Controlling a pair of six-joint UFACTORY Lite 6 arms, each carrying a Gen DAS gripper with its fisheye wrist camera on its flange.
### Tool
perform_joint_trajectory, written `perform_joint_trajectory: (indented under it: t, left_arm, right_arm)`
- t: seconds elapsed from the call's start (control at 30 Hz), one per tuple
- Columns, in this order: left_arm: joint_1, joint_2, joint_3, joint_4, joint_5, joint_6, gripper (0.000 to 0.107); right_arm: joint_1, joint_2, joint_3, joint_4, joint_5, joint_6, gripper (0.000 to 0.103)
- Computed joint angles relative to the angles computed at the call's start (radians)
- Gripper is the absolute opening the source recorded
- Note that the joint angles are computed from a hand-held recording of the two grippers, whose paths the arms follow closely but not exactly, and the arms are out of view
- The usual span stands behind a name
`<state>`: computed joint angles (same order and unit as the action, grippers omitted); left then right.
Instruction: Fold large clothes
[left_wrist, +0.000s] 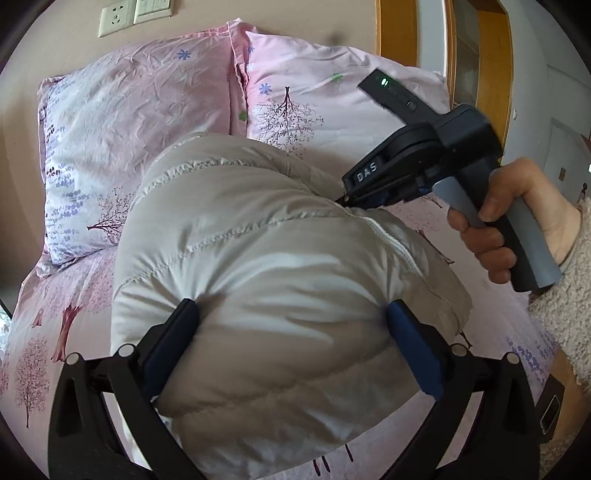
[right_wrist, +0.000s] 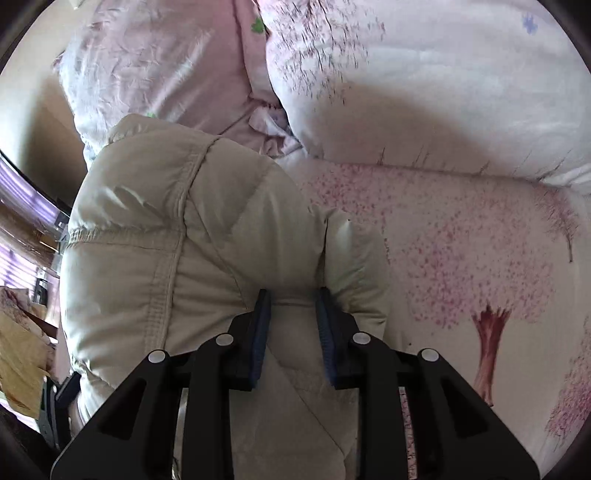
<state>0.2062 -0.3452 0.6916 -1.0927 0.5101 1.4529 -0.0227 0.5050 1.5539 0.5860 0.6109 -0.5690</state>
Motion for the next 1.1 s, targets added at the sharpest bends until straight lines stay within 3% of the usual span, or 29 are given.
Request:
perform_joint_trajectory:
  t: [0.1,0.2,0.3,0.43,0.6,0.7,0.77,0.8,0.93,1.03,1.1]
  left_arm:
    - [0.011,0.002,-0.006,-0.007,-0.001,0.021,0.101]
    - [0.022,0.001,-0.005,-0.010,0.010,0.025,0.101]
    - [0.021,0.002,-0.007,-0.014,0.005,0.035,0.101]
    - [0.019,0.004,-0.007,-0.018,-0.001,0.041,0.101]
    - [-0.030,-0.031,-0.044,-0.025,-0.070,0.062,0.101]
    - [-0.044,-0.065,-0.072,-0.052,-0.118,0.088,0.101]
    - [0.017,-0.094,-0.079,-0.068,-0.063,0.097,0.101]
    - [0.056,-0.114,-0.083,-0.063,-0.028,0.096,0.101]
    - [0.168,-0.204,-0.109,0.034,0.026,0.018,0.101]
    - [0.288,-0.245,-0.122,0.092,0.107,-0.006,0.101]
    - [0.389,-0.257,-0.128,0.122,0.180,-0.001,0.101]
  right_arm:
    - [-0.003,-0.229,-0.293,0.215,-0.161,-0.277,0.031]
    - [-0.060,-0.520,-0.600,0.524,-0.141,-0.591,0.039]
    - [-0.120,-0.730,-0.867,0.805,-0.126,-0.905,0.039]
    - [-0.115,-0.784,-1.029,1.051,-0.195,-1.174,0.039]
    - [-0.124,-0.567,-0.994,1.206,-0.171,-1.310,0.039]
    - [-0.090,-0.581,-0.994,1.264,-0.209,-1.354,0.040]
    - [-0.077,-0.691,-1.055,1.280,-0.243,-1.356,0.050]
    - [-0.073,-0.754,-1.092,1.297,-0.262,-1.359,0.062]
    - [-0.105,-0.997,-1.229,1.320,-0.236,-1.356,0.097]
    - [-0.080,-1.202,-1.330,1.306,-0.287,-1.326,0.102]
    - [0.000,-1.290,-1.361,1.269,-0.395,-1.262,0.102]
